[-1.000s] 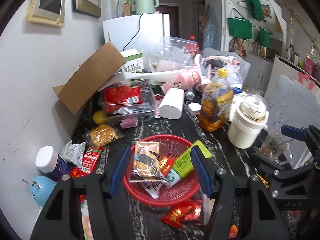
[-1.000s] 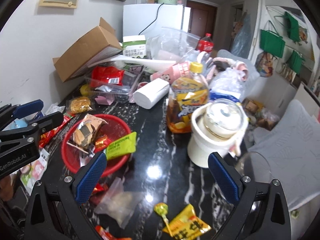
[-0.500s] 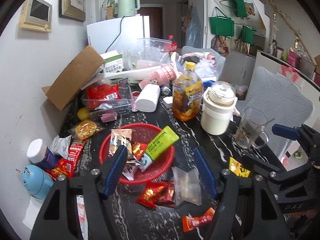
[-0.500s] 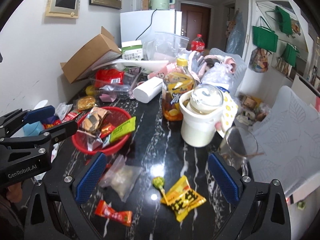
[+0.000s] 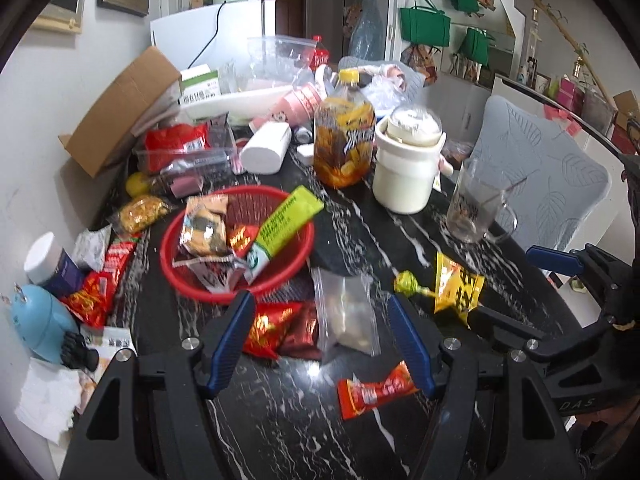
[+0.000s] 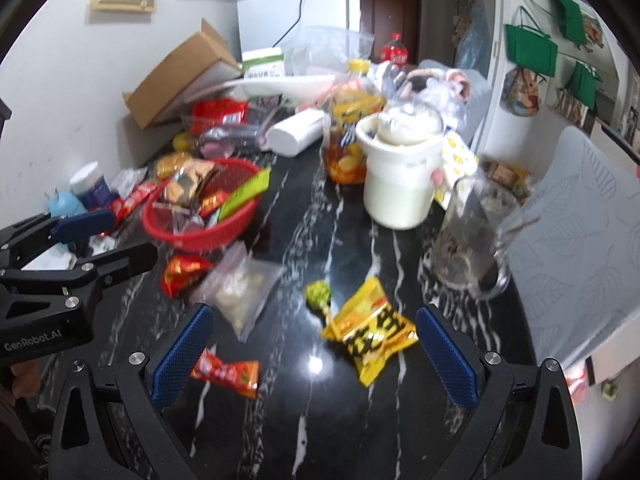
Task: Organize snacks
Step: 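Move both open grippers back toward the remaining snacks, then grasp the red sausage stick with the right gripper while the left grasps the red candy pack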
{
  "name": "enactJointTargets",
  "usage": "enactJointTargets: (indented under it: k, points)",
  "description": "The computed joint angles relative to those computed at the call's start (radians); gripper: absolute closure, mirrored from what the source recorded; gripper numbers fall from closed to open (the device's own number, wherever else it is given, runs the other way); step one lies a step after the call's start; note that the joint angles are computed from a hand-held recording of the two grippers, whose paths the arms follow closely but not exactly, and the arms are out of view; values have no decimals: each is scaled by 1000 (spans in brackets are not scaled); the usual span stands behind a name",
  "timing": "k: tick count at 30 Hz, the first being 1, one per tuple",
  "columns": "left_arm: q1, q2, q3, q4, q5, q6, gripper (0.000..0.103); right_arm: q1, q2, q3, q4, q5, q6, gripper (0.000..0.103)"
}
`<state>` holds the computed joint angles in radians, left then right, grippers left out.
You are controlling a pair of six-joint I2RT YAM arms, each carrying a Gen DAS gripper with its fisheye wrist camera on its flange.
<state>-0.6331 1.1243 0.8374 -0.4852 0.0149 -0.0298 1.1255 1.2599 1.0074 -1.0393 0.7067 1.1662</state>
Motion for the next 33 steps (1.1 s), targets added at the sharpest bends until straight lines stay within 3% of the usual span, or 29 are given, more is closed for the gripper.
enactJointTargets:
  k: [15, 22, 33]
  points:
    - [139, -36, -145, -4, 112, 1, 35, 63, 99, -71, 178, -119, 3, 18]
    - [215, -30, -185, -7, 153, 31, 35, 56, 134, -128, 360, -250, -24, 29]
    - [279, -35, -195, 8, 158, 51, 35, -48, 167, -204, 579, -391, -76, 30]
